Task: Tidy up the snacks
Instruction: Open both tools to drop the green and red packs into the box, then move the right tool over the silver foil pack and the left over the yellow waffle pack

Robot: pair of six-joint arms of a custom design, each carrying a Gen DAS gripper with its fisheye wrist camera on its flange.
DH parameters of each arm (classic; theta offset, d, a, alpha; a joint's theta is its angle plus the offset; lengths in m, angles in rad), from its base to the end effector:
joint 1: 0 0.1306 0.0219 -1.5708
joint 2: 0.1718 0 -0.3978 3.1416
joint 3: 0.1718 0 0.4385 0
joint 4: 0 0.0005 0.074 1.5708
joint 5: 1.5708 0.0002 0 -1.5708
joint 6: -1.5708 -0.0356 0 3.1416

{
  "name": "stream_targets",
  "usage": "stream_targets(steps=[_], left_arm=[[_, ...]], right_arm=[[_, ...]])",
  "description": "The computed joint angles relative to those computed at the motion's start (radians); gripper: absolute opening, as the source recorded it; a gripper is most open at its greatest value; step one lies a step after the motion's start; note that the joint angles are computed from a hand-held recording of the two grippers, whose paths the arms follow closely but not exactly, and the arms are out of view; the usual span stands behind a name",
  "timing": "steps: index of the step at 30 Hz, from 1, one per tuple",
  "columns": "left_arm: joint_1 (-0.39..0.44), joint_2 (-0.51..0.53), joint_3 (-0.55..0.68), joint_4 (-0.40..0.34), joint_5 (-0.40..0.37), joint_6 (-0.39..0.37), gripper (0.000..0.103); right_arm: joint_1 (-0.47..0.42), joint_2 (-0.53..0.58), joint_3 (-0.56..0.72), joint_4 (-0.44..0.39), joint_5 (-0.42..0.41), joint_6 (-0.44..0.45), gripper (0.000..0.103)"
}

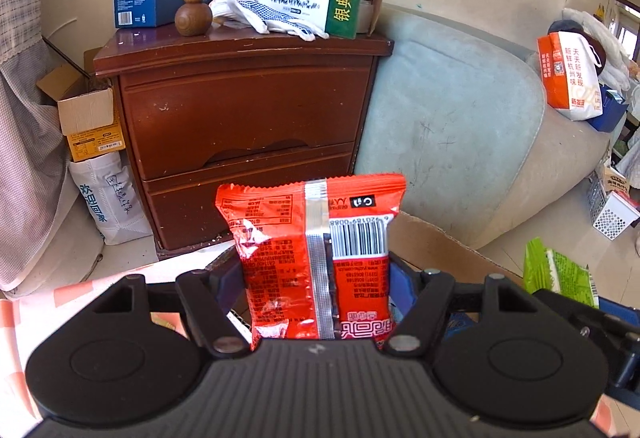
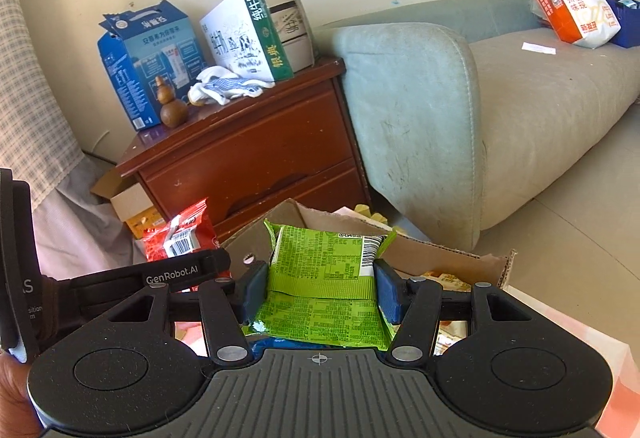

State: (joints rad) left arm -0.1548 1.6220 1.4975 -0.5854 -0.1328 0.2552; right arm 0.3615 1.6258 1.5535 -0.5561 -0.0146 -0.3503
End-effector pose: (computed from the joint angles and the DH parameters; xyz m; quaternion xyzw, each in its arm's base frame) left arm 0.6209 -0.0926 0.3927 -0.0731 0.9042 -0.0257 0.4199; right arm 0.5961 0.2254 0.4219 -0.0083 0.8910 0.1643 0.4232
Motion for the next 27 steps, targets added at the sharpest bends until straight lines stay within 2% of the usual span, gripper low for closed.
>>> stream_targets(steps=[1, 2, 3, 5, 6, 12, 19, 27], left_arm=[[-0.003, 0.005, 0.001, 0.004, -0.002, -0.002, 0.070], [-0.006, 0.009, 0.002, 0.007, -0.004, -0.002, 0.073], [-0.008, 0.014, 0.008, 0.000, -0.006, 0.003, 0.083], [-0.011, 0.013, 0.011, -0.006, -0.009, 0.010, 0.094], [-0.011, 0.007, 0.007, -0.001, -0.011, 0.011, 0.095], [0.011, -0.027, -0.001, -0.004, -0.018, 0.021, 0.096], [0.052, -0.058, -0.019, -0.049, -0.058, 0.034, 0.097], [0.111, -0.100, -0.058, -0.080, -0.077, 0.063, 0.097]], right_arm=[[-0.002, 0.002, 0.000, 0.000, 0.007, -0.006, 0.058], [-0.004, 0.006, 0.002, -0.003, 0.014, -0.020, 0.062], [-0.005, 0.012, 0.010, -0.015, 0.022, -0.031, 0.069], [-0.006, 0.016, 0.014, -0.025, 0.031, -0.045, 0.072], [-0.007, 0.017, 0.014, -0.020, 0.029, -0.044, 0.072], [-0.005, 0.009, 0.006, -0.018, 0.000, -0.025, 0.072], [0.011, 0.003, 0.003, -0.014, -0.051, 0.015, 0.073], [0.042, -0.005, -0.005, -0.006, -0.115, 0.094, 0.076]])
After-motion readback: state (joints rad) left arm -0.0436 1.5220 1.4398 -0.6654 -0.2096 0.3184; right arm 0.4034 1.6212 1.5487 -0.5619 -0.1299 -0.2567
